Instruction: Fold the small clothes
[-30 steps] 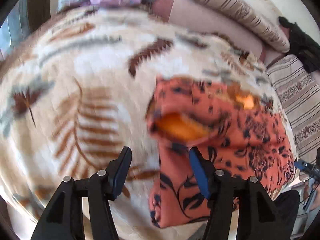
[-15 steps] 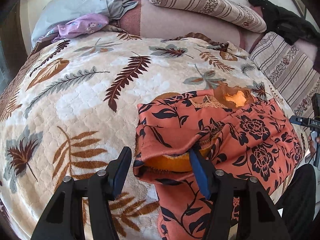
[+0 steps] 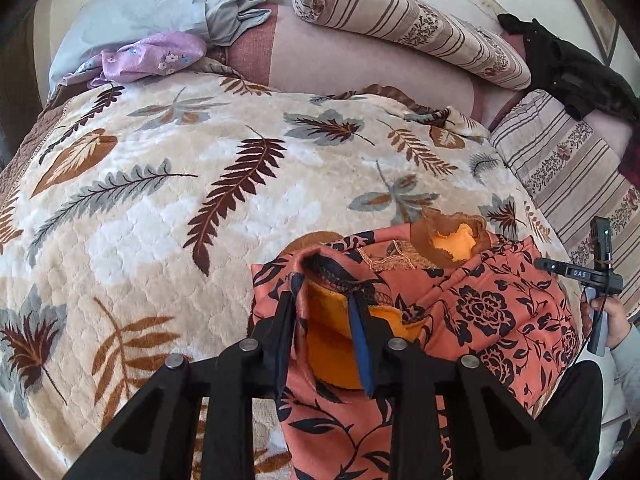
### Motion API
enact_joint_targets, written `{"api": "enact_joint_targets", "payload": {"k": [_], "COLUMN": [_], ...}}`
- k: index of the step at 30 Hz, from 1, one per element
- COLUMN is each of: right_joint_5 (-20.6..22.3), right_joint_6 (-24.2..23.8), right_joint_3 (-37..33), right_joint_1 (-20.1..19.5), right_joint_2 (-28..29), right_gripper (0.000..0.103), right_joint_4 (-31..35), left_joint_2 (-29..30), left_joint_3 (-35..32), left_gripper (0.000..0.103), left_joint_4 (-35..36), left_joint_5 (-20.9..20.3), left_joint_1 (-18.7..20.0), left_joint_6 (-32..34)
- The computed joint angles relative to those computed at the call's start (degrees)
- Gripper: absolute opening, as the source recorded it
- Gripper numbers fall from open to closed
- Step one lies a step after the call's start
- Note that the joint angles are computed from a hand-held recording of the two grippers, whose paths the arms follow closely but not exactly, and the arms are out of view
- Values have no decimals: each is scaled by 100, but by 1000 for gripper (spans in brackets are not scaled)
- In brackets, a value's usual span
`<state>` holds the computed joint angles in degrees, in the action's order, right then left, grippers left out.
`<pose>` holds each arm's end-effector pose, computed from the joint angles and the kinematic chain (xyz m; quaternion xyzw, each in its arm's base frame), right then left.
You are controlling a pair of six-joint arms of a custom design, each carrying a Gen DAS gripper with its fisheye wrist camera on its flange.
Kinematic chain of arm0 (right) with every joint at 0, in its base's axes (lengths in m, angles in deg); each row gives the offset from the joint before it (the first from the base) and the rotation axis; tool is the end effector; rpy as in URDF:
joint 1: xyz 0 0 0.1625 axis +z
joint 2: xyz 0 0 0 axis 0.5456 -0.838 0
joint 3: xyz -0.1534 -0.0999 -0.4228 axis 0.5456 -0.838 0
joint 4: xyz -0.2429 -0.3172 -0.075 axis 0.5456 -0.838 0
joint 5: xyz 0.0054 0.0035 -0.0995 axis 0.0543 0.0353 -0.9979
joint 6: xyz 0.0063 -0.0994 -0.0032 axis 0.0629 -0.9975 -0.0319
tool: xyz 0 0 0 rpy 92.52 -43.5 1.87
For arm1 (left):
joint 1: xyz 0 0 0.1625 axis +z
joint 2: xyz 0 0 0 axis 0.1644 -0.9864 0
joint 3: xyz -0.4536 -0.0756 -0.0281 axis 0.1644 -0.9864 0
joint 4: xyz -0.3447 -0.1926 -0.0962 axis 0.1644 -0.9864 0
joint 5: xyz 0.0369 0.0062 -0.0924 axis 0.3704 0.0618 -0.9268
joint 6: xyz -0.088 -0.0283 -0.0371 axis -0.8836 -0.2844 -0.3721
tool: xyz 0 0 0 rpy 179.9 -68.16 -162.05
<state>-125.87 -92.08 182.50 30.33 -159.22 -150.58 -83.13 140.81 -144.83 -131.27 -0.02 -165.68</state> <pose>-0.0846 -0.4419 0.3777 0.1928 -0.9364 0.1900 0.2235 -0.2230 -0.2384 0.1400 0.0891 0.9136 -0.3000 0.2598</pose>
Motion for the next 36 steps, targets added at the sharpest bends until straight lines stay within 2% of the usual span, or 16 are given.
{"api": "enact_joint_targets", "payload": {"k": [3,6,7,12,15,17,19,21,22,23,26,30,31,33,34,36], "right_joint_5": [-562,-626,-525,583,604,334,140,774,1013,1183,1271,1380,1323,1071,875,446], "right_joint_6": [-353,-699,-791,-754,-432,-58,468,604,579,549,454,346,336,319,305,179], "right_joint_3": [226,448,537,986,881,491,36,-16,-41,-74,-128,-20,4,-12,-21,110], "right_joint_1": [256,385,385,-45,-221,-336,-543,-864,-974,-1059,-1132,-1110,-1065,-942,-845,-607], "right_joint_2": [122,-39,-176,-1253,-1196,-659,-247,-397,-491,-554,-619,-687,-657,-509,-430,-347], "right_gripper": [9,6,6,6,7,10,10,11,12,18,67,67,67,62,38,12], "right_joint_4": [-730,-1269,-1398,-1725,-1850,-1394,-382,-29,154,331,575,516,445,302,234,-319], "left_joint_2": [20,-66,-127,-448,-304,80,413,322,231,156,191,762,900,1122,1169,1077], "left_joint_3": [-48,-122,-153,-352,-330,-483,-597,-443,-316,-252,-213,-502,-594,-712,-772,-698], "left_gripper": [26,16,10,9,9,24,26,28,40,61,74,74,72,31,5,4], "left_joint_4": [69,397,568,1385,671,334,751,507,340,340,95,-465,-475,-492,-351,-191], "left_joint_5": [1,76,129,495,621,355,305,79,83,134,369,237,117,-62,-98,152], "left_joint_1": [56,-6,-67,-454,-115,491,804,807,702,577,443,1034,1239,1561,1625,1321], "left_joint_6": [-5,-224,-333,-672,-91,353,369,527,537,462,601,1284,1364,1406,1322,950]}}
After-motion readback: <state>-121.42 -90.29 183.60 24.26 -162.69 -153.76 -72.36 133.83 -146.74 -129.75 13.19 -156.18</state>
